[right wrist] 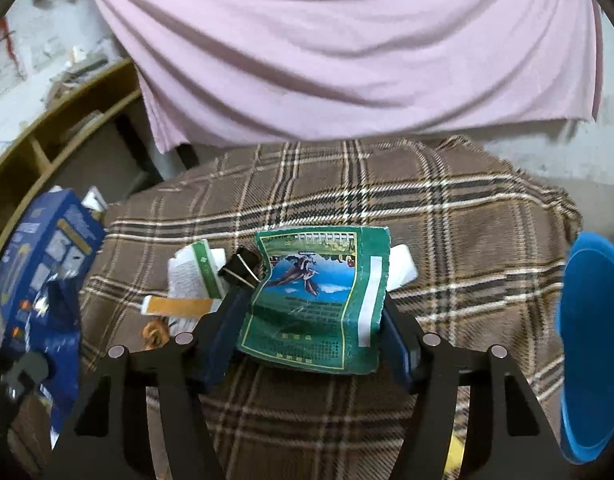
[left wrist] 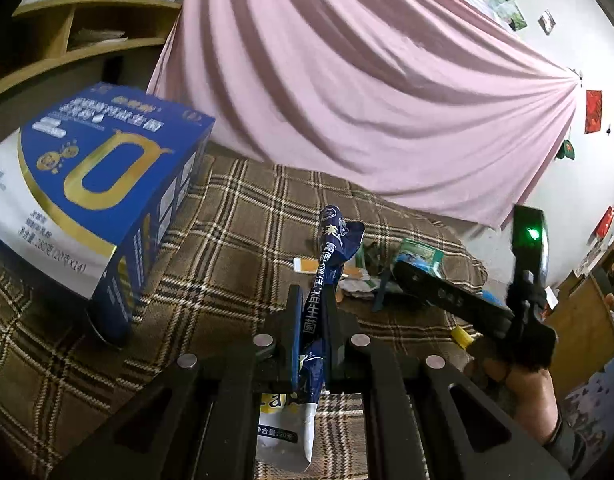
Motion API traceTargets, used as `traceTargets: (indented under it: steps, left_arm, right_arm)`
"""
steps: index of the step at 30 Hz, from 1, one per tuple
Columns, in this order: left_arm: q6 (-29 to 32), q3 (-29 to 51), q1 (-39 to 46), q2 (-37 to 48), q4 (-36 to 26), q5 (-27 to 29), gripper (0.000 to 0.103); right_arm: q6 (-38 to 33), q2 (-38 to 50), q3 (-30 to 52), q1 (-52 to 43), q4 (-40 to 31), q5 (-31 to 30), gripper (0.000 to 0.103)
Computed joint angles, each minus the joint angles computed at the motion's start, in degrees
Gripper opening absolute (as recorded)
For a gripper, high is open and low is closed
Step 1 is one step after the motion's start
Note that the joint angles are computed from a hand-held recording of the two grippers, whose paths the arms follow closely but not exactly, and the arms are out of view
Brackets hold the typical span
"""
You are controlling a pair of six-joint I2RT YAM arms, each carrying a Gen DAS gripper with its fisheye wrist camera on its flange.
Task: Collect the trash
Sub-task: 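Carry both wrappers over the blue basin and open both tools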
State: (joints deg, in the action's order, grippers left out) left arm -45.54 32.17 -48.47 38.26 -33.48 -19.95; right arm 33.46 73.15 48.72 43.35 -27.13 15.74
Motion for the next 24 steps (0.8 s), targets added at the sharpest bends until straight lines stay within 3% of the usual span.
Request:
traceTargets:
  steps: [5, 11, 15, 21, 24]
  left_arm:
    - [-1.1, 1.6, -5.9, 1.4, 1.2, -5.6, 0.006]
    - [-0.9, 4.4, -16.9, 5.5, 7.8, -16.2, 0.006]
    - [4.2, 8.6, -21.2, 11.6, 15.3, -20.4, 0.006]
    - [15.5, 16.6, -25.2, 23.1, 28.3, -21.7, 0.006]
    - [19.8, 21.2, -26.1, 29.8, 33.3, -20.0, 0.006]
  right_arm:
    - [-0.4, -12.4, -6.5, 2.8, 1.9, 2.5, 0.062]
    - [-3.7, -31.6, -10.8, 9.3, 0.7, 13.6, 0.062]
    - [-7.4, -41.5, -10.3, 14.8, -2.0, 23.6, 0.062]
    - [-14.5, -53.2, -8.6, 26.2, -4.5, 43.7, 0.064]
    - [-18.5, -57.2, -8.2, 28.2, -4.8, 49.9, 0.064]
